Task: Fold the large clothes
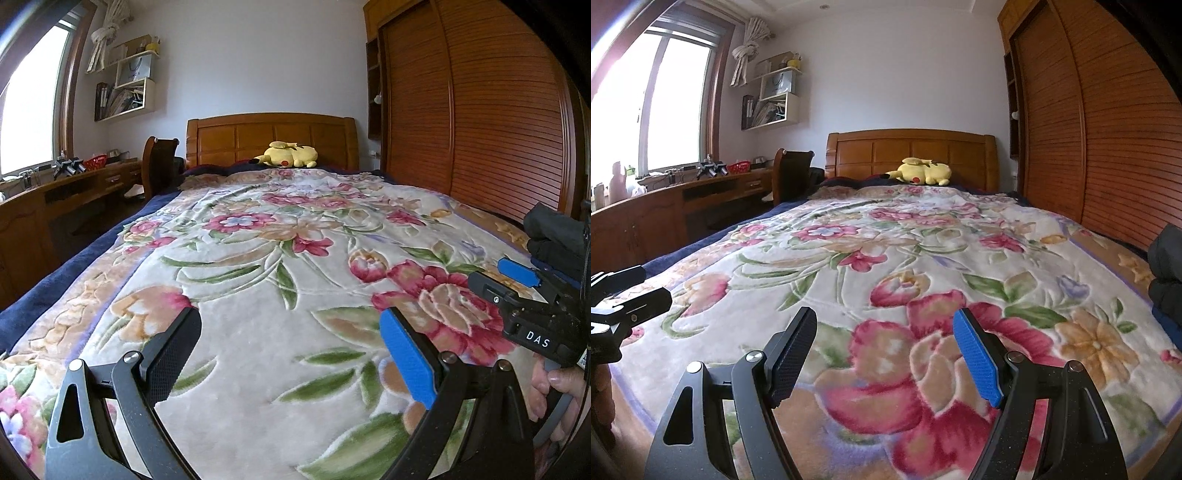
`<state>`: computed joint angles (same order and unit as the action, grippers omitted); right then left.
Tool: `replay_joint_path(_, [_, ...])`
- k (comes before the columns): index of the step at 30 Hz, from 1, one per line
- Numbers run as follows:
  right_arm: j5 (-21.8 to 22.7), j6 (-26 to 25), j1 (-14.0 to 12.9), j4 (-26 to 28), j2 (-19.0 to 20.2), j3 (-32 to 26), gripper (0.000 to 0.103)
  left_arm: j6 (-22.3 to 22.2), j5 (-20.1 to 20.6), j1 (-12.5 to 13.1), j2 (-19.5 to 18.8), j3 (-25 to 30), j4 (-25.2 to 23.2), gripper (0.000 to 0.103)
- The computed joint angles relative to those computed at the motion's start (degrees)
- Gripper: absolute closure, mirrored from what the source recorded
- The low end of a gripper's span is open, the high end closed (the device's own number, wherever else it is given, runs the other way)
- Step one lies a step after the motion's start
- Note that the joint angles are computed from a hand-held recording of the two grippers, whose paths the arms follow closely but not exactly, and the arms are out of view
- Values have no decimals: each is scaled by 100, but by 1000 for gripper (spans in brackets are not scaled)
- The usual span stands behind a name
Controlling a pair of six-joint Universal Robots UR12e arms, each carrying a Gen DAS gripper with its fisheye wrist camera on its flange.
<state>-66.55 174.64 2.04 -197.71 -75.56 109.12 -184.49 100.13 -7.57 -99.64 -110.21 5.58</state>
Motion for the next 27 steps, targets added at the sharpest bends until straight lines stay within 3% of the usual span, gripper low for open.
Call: replay_joint_path(27, [-41,89,59,-156,91,-47,25,-35,50,39,57,-69,89,5])
